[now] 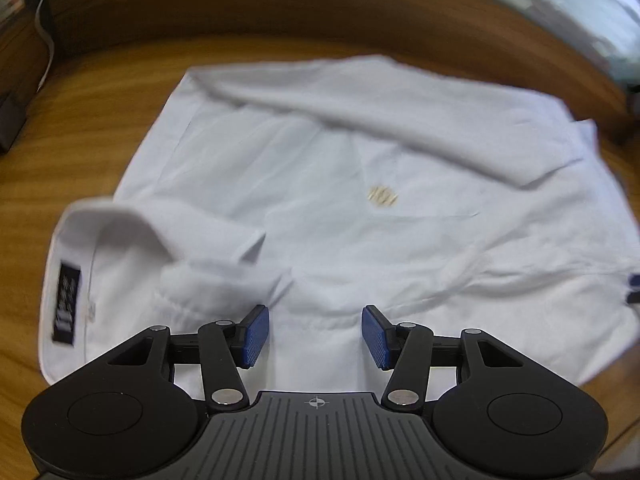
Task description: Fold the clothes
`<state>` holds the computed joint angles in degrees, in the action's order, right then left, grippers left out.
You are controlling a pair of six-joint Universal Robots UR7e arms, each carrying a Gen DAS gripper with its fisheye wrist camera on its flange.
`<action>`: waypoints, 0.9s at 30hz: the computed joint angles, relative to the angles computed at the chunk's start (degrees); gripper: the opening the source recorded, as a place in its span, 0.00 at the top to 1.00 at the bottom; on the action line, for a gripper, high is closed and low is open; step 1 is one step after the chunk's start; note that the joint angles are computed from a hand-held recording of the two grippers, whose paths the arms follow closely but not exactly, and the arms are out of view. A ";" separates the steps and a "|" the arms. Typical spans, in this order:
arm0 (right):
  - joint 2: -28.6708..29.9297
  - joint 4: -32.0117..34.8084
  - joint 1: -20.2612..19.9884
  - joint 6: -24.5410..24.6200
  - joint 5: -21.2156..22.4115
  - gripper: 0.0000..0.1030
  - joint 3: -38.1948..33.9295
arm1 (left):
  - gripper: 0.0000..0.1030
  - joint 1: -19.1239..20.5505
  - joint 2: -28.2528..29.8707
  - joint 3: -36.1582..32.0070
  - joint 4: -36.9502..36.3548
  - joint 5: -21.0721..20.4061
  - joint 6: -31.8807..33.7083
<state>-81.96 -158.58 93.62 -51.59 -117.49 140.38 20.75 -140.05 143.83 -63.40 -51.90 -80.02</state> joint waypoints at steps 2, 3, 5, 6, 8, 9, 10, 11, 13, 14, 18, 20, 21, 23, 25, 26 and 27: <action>-0.75 3.80 1.58 0.10 0.25 0.63 -2.50 | 0.47 0.50 1.04 -2.51 -0.47 0.79 2.50; -0.80 5.48 2.33 0.21 0.25 0.61 -3.97 | 0.46 1.89 2.39 -3.71 -1.87 1.70 4.75; -0.41 8.51 3.52 0.21 0.16 0.59 -7.31 | 0.46 5.10 5.06 -5.93 -5.33 3.53 9.71; 0.86 8.82 3.78 0.15 0.09 0.58 -9.24 | 0.46 7.51 6.55 -6.76 -8.25 4.61 12.97; 3.36 9.50 4.24 -0.03 -0.03 0.57 -13.15 | 0.44 12.37 9.58 -8.29 -14.90 6.28 19.85; 4.59 9.87 4.45 -0.14 -0.09 0.55 -15.13 | 0.43 15.33 11.29 -8.75 -19.65 6.72 24.09; 5.82 10.26 4.65 -0.27 -0.15 0.55 -17.13 | 0.40 18.18 13.16 -9.15 -24.45 6.95 28.26; 7.08 10.68 4.81 -0.36 -0.12 0.53 -19.17 | 0.40 20.92 15.29 -9.55 -29.15 7.09 32.25; 9.95 11.45 4.62 -0.17 0.68 0.48 -23.33 | 0.40 25.33 19.78 -10.31 -37.73 7.15 39.31; 11.38 11.76 4.51 -0.16 0.96 0.46 -25.34 | 0.40 27.23 22.03 -10.81 -41.63 7.05 42.50; 17.25 12.69 4.03 -1.37 1.18 0.41 -32.72 | 0.39 33.08 30.55 -12.48 -55.79 6.52 52.96; 20.33 12.91 3.71 -2.31 0.60 0.40 -35.97 | 0.38 35.46 34.70 -13.24 -62.10 6.24 57.67; 21.80 13.23 3.44 -2.23 0.47 0.40 -37.58 | 0.37 36.55 36.78 -13.68 -65.07 6.10 59.95; 24.70 14.13 2.90 -1.87 0.30 0.40 -40.91 | 0.37 38.54 40.80 -14.83 -70.07 5.58 64.13; 27.14 16.58 1.98 1.10 1.34 0.40 -44.26 | 0.37 40.04 44.25 -15.98 -73.05 4.68 67.21; 28.33 17.81 1.53 2.55 1.87 0.40 -45.92 | 0.37 40.61 45.60 -16.39 -74.10 4.13 68.48; 29.27 18.85 1.07 3.83 2.32 0.40 -47.14 | 0.37 41.08 46.70 -16.68 -74.88 3.50 69.62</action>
<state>-52.69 -139.73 94.68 -47.76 -115.17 93.24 61.83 -93.35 127.15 -138.28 -48.40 -10.40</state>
